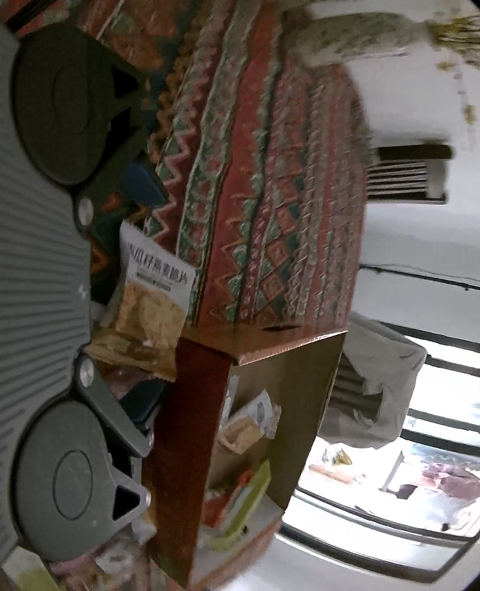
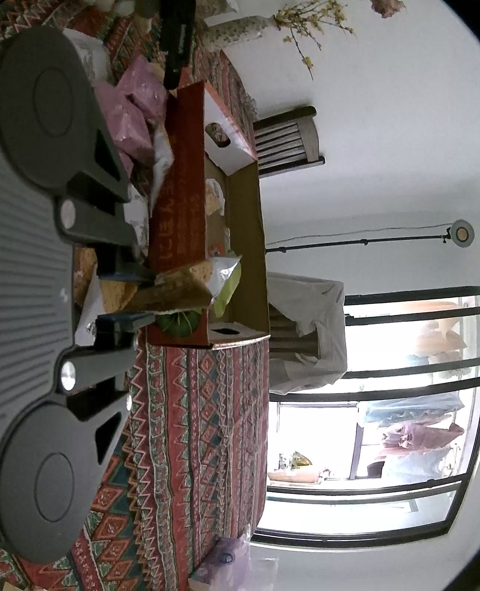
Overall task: Organize snacks
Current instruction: 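Grasp the white chip packet with the left gripper while the right gripper holds its packet, then lift both chip packets and carry them over the cardboard box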
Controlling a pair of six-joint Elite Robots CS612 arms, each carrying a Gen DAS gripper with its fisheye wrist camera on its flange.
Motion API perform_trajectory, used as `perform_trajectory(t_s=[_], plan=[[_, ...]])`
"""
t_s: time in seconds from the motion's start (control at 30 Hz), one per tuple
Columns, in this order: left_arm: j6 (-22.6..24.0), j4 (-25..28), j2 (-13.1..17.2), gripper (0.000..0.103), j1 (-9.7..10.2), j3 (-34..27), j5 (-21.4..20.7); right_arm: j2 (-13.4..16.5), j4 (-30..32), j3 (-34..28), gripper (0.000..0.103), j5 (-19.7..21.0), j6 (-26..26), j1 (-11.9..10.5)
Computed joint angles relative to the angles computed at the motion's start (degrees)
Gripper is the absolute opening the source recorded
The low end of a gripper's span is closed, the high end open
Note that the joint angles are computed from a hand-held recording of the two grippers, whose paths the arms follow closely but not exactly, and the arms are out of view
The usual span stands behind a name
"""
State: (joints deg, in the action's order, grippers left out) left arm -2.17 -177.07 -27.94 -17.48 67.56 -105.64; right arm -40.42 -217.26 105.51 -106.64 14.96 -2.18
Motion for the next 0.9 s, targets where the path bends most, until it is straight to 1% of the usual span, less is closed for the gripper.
perform_trajectory(t_s=[0.03, 0.07, 0.1, 0.13, 0.23, 0.4, 0.5, 0.57, 0.63, 0.8, 0.87, 0.9], plan=[[-0.66, 0.81, 0.27, 0.08, 0.45, -0.56, -2.28, 0.01, 0.03, -0.02, 0.015, -0.06, 0.0, -0.01], [-1.29, 1.61, 0.42, 0.072, 0.84, -0.91, -4.28, 0.03, 0.1, -0.07, 0.015, -0.07, 0.03, -0.01], [-1.22, 1.53, 0.38, 0.065, 1.0, -0.82, -5.16, 0.06, 0.2, -0.12, 0.015, -0.02, 0.07, -0.03], [-1.16, 0.94, 0.26, 0.056, 1.12, -0.49, -5.82, 0.09, 0.27, -0.16, 0.015, 0.09, 0.08, -0.04], [-0.82, -1.73, -0.39, 0.041, 1.12, 1.18, -5.82, 0.16, 0.39, -0.28, 0.015, 0.48, -0.06, 0.0], [0.6, -7.9, -1.79, 0.022, 0.97, 4.79, -4.64, 0.15, 0.24, -0.2, 0.015, 0.57, 0.04, -0.07], [2.26, -11.89, -2.82, 0.017, 0.59, 7.21, -2.48, 0.17, 0.09, -0.19, 0.015, 0.66, 0.06, -0.1], [3.33, -14.47, -3.4, 0.014, 0.15, 8.63, 0.11, 0.15, -0.05, -0.14, 0.015, 0.7, 0.03, -0.07], [3.7, -16.57, -3.82, 0.012, -0.09, 9.61, 1.63, 0.13, -0.24, -0.09, 0.015, 0.73, -0.05, -0.04], [2.26, -19.42, -4.54, 0.011, 0.14, 11.3, 3.03, 0.07, -0.75, 0.14, 0.015, 0.59, 0.03, -0.07], [1.74, -20.48, -4.74, 0.01, 0.37, 11.75, 2.94, 0.01, -0.87, 0.22, 0.015, 0.6, -0.03, -0.05], [1.73, -20.89, -4.76, 0.001, 0.41, 11.82, 3.27, 0.01, -0.98, 0.23, 0.015, 0.63, -0.08, -0.04]])
